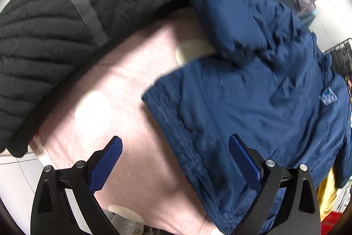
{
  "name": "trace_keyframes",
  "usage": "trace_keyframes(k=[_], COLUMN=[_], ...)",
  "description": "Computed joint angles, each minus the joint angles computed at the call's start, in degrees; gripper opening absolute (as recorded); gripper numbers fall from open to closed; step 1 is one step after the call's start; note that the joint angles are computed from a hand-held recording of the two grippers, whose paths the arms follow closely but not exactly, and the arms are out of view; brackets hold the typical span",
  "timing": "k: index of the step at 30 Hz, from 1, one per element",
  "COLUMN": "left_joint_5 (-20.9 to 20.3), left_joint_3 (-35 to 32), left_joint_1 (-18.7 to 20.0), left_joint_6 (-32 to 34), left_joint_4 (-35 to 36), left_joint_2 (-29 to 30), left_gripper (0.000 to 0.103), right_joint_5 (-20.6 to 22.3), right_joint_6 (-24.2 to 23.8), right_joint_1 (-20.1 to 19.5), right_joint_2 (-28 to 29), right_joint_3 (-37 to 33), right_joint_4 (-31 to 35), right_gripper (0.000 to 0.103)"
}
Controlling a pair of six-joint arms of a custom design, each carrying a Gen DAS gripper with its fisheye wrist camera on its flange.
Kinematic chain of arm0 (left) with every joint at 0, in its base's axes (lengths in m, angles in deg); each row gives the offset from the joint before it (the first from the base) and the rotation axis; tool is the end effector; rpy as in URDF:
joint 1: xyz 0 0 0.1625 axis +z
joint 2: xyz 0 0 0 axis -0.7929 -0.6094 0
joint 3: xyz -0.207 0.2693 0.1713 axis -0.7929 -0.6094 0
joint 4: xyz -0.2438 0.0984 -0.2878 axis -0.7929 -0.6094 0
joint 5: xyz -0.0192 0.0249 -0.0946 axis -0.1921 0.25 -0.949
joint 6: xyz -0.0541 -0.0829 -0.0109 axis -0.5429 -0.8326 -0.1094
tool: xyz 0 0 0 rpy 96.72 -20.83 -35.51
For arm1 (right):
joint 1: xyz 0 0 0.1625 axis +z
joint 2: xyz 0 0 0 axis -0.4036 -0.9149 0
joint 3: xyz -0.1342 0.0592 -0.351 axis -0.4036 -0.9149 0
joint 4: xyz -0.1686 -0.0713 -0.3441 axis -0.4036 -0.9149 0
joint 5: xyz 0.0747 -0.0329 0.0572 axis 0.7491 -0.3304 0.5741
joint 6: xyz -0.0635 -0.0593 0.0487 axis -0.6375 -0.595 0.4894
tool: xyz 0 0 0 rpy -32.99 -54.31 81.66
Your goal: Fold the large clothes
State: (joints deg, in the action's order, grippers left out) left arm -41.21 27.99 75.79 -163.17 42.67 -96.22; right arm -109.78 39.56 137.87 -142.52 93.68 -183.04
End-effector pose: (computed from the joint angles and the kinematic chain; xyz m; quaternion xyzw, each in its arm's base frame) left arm -0.0664 -0.2257 0.4528 -0.3500 0.8261 -0.2634 0.3545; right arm 0.2702 -0.4818 0.3745 -0.0364 -0.8735 0.2943 0.3861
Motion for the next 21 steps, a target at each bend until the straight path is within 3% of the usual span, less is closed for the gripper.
trace_keyframes(k=[2,3,4,7,10,14,17,21], left_joint_5=[1.42,2.07,3.41,6.20,7.79,9.50,10.55,9.72], left_joint_3=[-1.69,-2.41,-3.14,-3.57,-3.13,-1.12,1.87,6.24], left_joint_1=[0.84,0.99,1.66,3.50,5.26,9.52,14.06,21.29], left_joint_6=[1.05,1.79,3.64,8.92,15.14,24.02,32.07,43.09], left_joint_4=[1.88,2.60,3.02,1.86,-0.37,-5.55,-14.12,-24.86], left_joint_2=[0.90,1.09,1.26,0.83,-1.64,-3.90,-5.81,-3.61], left_gripper=[0.095,0.095,0.095,0.095,0.095,0.095,0.095,0.095], right_joint_5=[1.70,3.27,6.77,21.15,31.04,35.36,37.45,35.30], right_joint_6=[-6.70,-9.07,-11.00,-12.22,-12.07,-8.64,-5.10,-2.84], right_joint_1=[2.22,3.02,3.83,3.50,2.47,-0.07,-1.83,-0.62], right_joint_2=[0.56,0.80,0.54,1.73,3.19,5.22,6.64,8.01], right_joint_3=[2.53,3.73,5.21,6.01,9.06,13.82,16.83,18.57], right_joint_4=[-4.76,-6.44,-6.42,4.80,11.50,16.11,15.54,10.78], right_gripper=[0.078,0.084,0.088,0.089,0.089,0.089,0.089,0.094])
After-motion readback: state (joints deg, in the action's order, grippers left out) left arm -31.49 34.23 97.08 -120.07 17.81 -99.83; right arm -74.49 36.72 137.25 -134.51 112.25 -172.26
